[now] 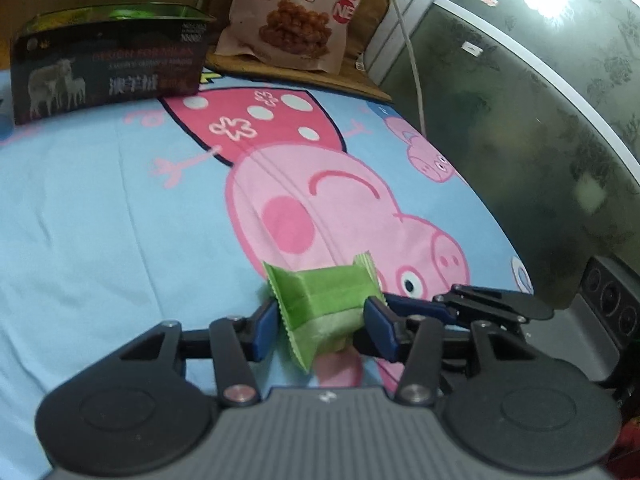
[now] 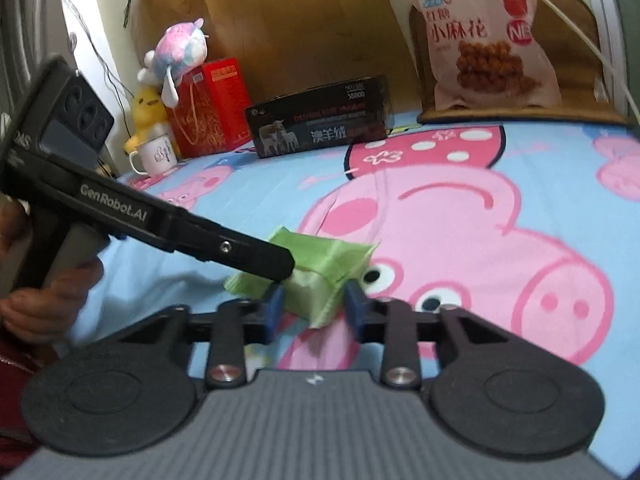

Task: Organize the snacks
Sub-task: 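Carry the pastry pack into the tin box and open the left gripper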

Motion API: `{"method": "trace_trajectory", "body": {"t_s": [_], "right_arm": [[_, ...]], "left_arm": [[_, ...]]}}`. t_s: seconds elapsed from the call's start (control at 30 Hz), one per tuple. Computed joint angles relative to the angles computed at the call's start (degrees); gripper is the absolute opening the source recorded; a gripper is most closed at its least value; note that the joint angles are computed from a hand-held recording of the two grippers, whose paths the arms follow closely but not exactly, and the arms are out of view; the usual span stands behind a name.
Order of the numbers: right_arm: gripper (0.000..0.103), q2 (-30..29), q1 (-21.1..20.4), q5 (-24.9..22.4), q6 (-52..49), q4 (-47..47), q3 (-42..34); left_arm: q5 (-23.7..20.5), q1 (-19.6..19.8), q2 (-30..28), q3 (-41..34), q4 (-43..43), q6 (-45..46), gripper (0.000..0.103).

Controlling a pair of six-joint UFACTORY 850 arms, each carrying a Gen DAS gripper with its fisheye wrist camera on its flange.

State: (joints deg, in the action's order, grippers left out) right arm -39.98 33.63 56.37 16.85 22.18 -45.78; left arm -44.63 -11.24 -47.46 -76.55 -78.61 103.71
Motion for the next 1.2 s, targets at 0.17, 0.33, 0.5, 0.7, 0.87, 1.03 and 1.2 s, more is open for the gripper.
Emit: {"method": "trace_trajectory", "body": {"t_s": [0.17, 0.33, 0.5, 0.7, 0.87, 1.03, 1.2], "right_arm": [[0.021, 0.5, -2.3, -0.7, 0.6, -3.8, -2.4], [0.021, 0.1, -6.1, -1.3, -3.6, -7.9, -8.3], [0.021, -2.2, -11.5, -4.4, -3.5, -14.1, -17.4], [0.021, -8.9, -16.4, -12.9, 1.4, -20.5, -31.2], [0.022, -15.9, -17.6, -21.7, 1.6, -22.1, -42.6], [0.031, -18.0, -17.1, -24.2, -3.8, -17.6, -46.0], [0.037, -14.3, -15.7, -17.1, -7.0, -11.8, -39.0]], "left_arm": [[-0.5, 1.0, 0.6, -2.9, -3.8, 1.0, 0.044], [0.9, 1.3, 0.7, -8.0, -9.8, 3.4, 0.044], [3.8, 0.1, -3.1, -18.8, -12.2, 1.8, 0.044], [10.8, -1.7, -14.0, -37.3, -5.9, -9.5, 0.044], [12.5, -2.3, -26.9, -57.4, 12.7, -33.7, 0.045], [13.5, -2.2, -30.8, -62.9, 14.7, -37.6, 0.048], [17.1, -1.6, -22.1, -48.4, -1.1, -20.9, 0.049]]}}
